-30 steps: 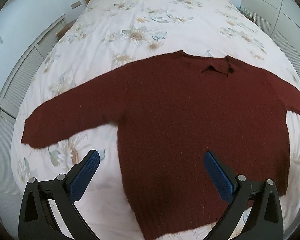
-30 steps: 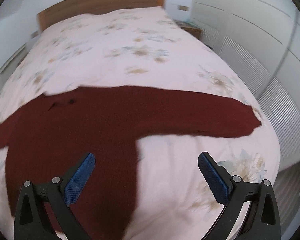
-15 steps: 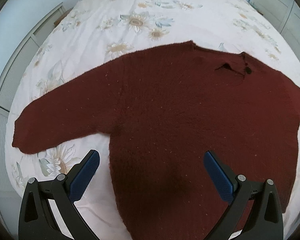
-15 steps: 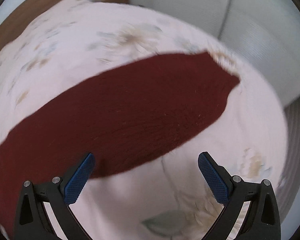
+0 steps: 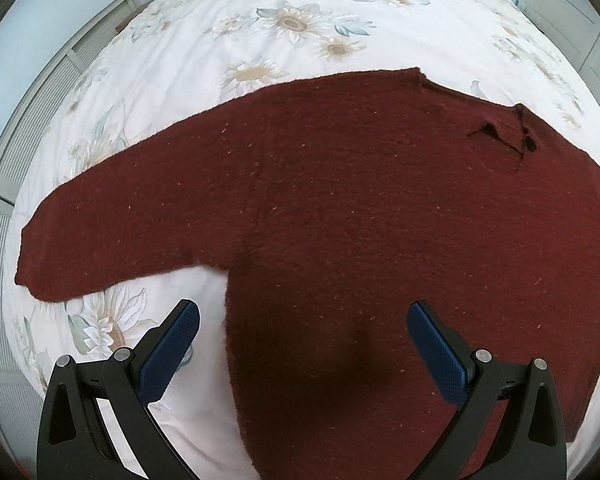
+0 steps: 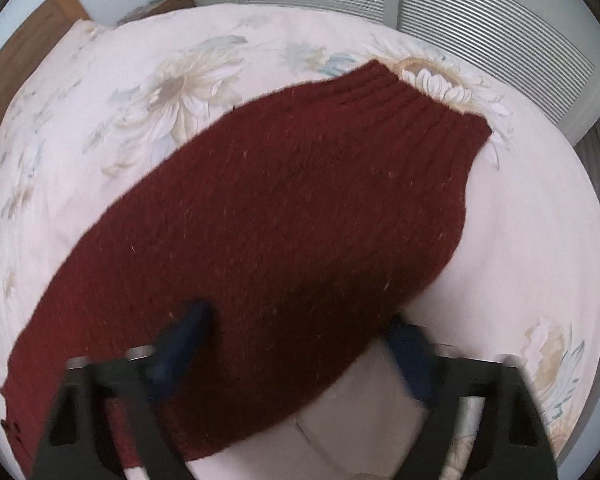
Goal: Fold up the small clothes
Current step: 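Grasp the cuff of one sweater sleeve with the right tool, then carry the held sleeve across the sweater body with the right tool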
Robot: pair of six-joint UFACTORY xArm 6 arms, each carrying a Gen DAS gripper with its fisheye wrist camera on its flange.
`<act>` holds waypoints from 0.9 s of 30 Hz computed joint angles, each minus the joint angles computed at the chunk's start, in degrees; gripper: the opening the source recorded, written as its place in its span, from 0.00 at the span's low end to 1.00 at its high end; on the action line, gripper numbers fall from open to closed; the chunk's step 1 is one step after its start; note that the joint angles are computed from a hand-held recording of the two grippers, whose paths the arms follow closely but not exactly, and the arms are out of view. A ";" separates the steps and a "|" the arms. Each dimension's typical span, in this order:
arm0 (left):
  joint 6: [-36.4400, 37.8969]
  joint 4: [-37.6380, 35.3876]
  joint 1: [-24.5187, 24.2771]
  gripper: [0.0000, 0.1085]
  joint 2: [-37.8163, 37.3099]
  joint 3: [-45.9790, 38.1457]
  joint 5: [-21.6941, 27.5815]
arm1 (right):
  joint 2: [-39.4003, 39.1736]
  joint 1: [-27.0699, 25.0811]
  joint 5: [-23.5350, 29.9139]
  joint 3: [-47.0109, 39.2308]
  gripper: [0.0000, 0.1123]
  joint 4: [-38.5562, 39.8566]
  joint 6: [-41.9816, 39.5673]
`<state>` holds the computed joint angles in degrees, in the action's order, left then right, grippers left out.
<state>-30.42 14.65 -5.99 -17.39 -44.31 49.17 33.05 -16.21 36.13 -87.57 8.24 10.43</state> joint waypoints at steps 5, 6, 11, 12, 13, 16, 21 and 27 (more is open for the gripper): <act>0.31 0.16 0.37 0.94 -1.13 1.13 -0.56 | -3.87 1.58 -3.11 1.80 0.13 -0.53 -3.70; 0.16 0.52 0.38 0.94 -1.41 1.34 -0.55 | -5.50 2.22 -4.38 3.16 0.13 -0.41 -5.13; -1.65 2.89 0.04 0.94 -4.23 2.90 -0.97 | -14.93 7.21 -8.34 8.89 0.12 5.40 -14.93; -1.39 2.69 0.06 0.94 -4.54 2.99 -0.96 | -17.01 8.59 -8.70 9.85 0.12 6.80 -16.88; -0.96 2.30 0.23 0.94 -5.02 3.35 -1.22 | -19.15 10.11 -8.94 11.21 0.12 7.23 -17.40; -0.18 0.95 0.51 0.94 -6.13 3.82 -1.64 | -22.22 13.81 -7.56 11.10 0.12 10.28 -19.64; 1.49 -1.19 1.06 0.94 -8.08 4.86 -2.58 | -24.13 21.76 -5.45 9.56 0.12 13.01 -21.27; 2.88 -1.80 1.97 0.94 -9.36 5.31 -3.09 | -22.21 30.69 -3.57 5.58 0.12 14.08 -22.08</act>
